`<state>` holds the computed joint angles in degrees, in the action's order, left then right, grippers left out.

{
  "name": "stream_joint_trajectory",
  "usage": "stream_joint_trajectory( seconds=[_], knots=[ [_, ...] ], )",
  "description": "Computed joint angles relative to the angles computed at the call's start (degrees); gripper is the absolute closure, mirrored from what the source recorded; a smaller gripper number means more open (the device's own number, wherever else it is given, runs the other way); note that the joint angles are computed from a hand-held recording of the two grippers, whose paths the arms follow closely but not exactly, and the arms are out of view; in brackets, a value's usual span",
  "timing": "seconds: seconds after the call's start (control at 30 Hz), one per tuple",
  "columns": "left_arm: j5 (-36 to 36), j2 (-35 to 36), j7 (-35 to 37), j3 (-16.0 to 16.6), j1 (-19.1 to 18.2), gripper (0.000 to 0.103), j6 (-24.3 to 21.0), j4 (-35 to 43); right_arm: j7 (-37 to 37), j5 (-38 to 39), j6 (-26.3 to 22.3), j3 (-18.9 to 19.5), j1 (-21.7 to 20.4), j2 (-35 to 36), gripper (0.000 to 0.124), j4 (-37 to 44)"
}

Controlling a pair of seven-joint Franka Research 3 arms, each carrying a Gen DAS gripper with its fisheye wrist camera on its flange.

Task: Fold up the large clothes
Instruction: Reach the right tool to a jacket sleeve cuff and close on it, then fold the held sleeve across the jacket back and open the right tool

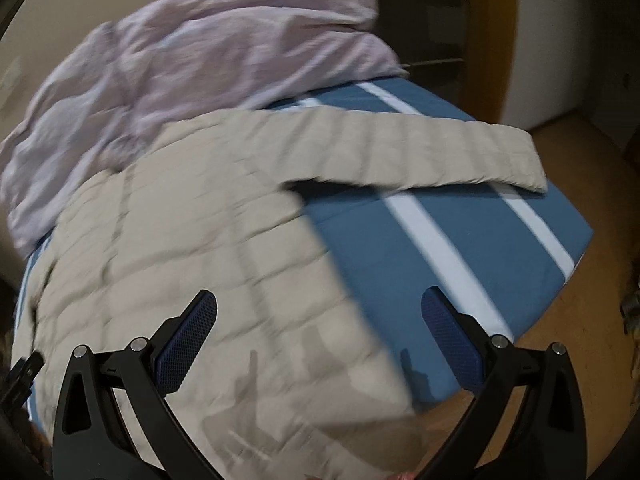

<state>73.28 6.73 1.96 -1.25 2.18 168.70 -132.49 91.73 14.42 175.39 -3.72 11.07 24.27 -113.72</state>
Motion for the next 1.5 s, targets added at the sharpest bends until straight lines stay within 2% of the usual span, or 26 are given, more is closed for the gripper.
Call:
stream_joint_trajectory(
  seconds=[0.1, 0.17, 0.27, 0.4, 0.5, 0.6, 0.67, 0.73, 0.87, 0.93, 1.07, 1.17, 1.23, 1.3, 1.37, 1.5],
  knots=[
    [0.71, 3.28, 0.18, 0.28, -0.77, 0.002, -4.91, 3.94, 5.72, -3.49, -3.50, -7.26, 4.27, 5.65, 0.022, 7.47],
    [0.91, 5.07, 0.21, 0.61, -1.37, 0.002, -7.64, 5.98, 9.91, -6.03, -7.15, -11.02, 5.56, 9.95, 0.022, 13.53],
    [1.67, 7.69, -0.69, 1.30, -2.30, 0.002, -11.26, 8.59, 14.31, -8.40, -12.06, -12.72, 4.15, 14.93, 0.022, 21.36],
    [0.52, 11.04, 0.18, 1.74, -2.74, 0.002, -12.62, 10.63, 21.73, -11.18, -12.45, -16.05, 2.38, 20.60, 0.022, 28.86],
    [-0.62, 11.83, 0.57, 2.38, -2.69, 0.002, -10.51, 10.65, 25.86, -11.54, -12.46, -16.17, -0.76, 24.17, 0.022, 33.84],
    [-2.41, 12.22, 1.39, 3.02, -2.02, 0.002, -7.19, 10.31, 30.66, -11.81, -16.20, -16.62, -4.28, 28.92, 0.022, 41.04],
    [-3.33, 12.46, 1.89, 3.52, -2.00, 0.002, -5.86, 10.21, 33.20, -12.38, -18.28, -16.41, -5.73, 29.99, 0.025, 42.80],
    [-4.15, 12.55, 2.64, 3.83, -2.48, 0.002, -6.01, 10.29, 34.39, -12.15, -19.82, -14.40, -8.02, 30.87, 0.035, 44.58],
    [-4.95, 12.54, 3.41, 4.35, -3.00, 0.002, -6.00, 10.32, 33.61, -10.80, -21.00, -9.90, -11.66, 31.17, 0.046, 45.40],
    [-5.14, 12.55, 3.45, 4.54, -3.23, 0.002, -5.93, 10.34, 33.76, -10.94, -21.51, -9.68, -11.78, 31.61, 0.053, 45.68],
    [-5.60, 12.70, 3.62, 4.78, -3.40, 0.002, -5.52, 10.45, 36.28, -14.21, -20.36, -13.16, -8.95, 31.95, 0.062, 44.67],
    [-5.94, 12.77, 3.73, 4.97, -3.38, 0.002, -4.94, 10.42, 36.73, -15.74, -19.23, -13.64, -8.30, 31.84, 0.081, 43.98],
    [-6.07, 12.75, 3.74, 5.14, -3.38, 0.002, -4.53, 10.32, 35.50, -15.79, -18.76, -12.54, -8.93, 31.87, 0.100, 44.24],
    [-6.38, 12.75, 3.93, 5.23, -3.28, 0.002, -4.08, 10.24, 33.93, -15.33, -18.69, -11.33, -9.55, 31.61, 0.109, 44.28],
    [-6.80, 12.79, 4.17, 5.33, -3.20, 0.002, -3.60, 10.19, 33.77, -15.29, -19.04, -11.48, -9.03, 31.23, 0.113, 44.34],
    [-7.42, 12.81, 4.48, 5.59, -3.32, 0.002, -3.09, 10.12, 33.16, -15.92, -15.91, -11.87, -7.26, 29.32, 0.114, 42.38]
  ],
)
